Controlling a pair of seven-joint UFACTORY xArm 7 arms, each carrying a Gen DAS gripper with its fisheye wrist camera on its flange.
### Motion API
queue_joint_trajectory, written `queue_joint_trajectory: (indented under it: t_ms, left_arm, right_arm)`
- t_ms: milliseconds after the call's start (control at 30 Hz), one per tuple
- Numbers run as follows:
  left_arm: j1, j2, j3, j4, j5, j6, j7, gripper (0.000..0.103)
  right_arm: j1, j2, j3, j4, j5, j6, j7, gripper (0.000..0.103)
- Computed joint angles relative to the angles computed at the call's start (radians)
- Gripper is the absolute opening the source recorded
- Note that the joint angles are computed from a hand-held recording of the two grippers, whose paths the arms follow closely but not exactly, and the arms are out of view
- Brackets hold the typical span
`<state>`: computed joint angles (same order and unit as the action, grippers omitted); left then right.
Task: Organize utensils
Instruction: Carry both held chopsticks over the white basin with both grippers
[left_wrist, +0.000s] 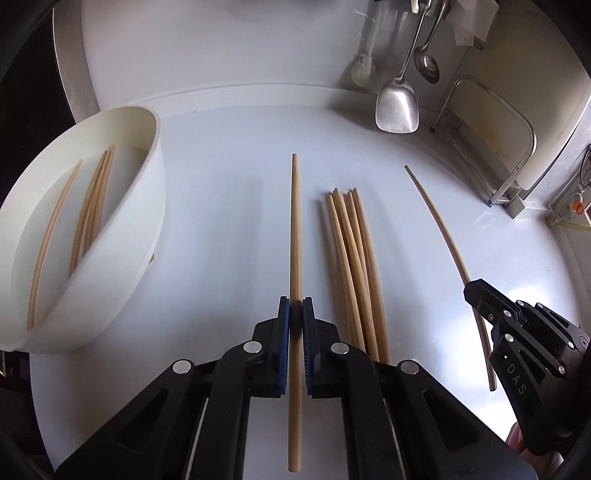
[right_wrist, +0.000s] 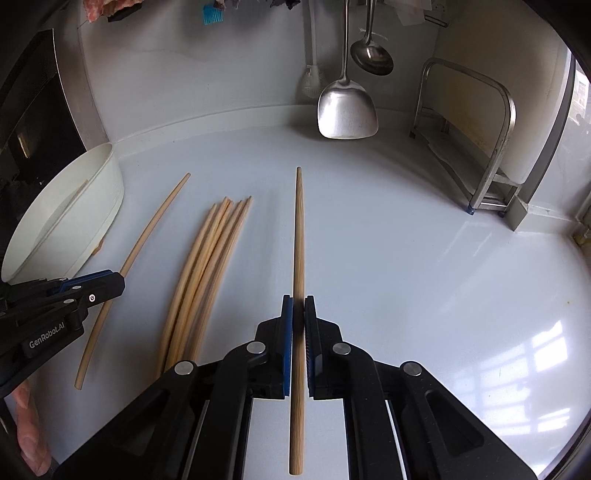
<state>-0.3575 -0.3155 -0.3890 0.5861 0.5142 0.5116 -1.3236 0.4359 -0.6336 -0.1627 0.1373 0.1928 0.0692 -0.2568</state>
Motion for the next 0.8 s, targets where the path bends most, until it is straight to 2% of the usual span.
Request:
queue_joint_trajectory:
  t_ms: [233,433,633,800]
  left_arm:
    - [-0.011,-0.19,0.062,-0.019,-0.104,0.074,0.162,0.007]
    - [0.045,-0.423,0.117,-0.094,-0.183,0.192,0.331,0.007]
    - [0.133,-0.627,0.207,-0.187,-0.235,0.289,0.509,0.007]
    - [0.22,-0.712,0.292,-0.256,-0.265,0.297,0.655,0.007]
  right_arm:
    - [-0.039,-0.111,0.108,0.063,-0.005,0.119,0.084,0.006]
    - [0.025,-0.122,0.198,0.128,0.008,0.183,0.188,0.006]
    - [0.126,0.049,0.278,0.279,0.031,0.163,0.294,0.006]
    - [0.158,0.245,0.368,0.436,0.003,0.143,0.369,0.006]
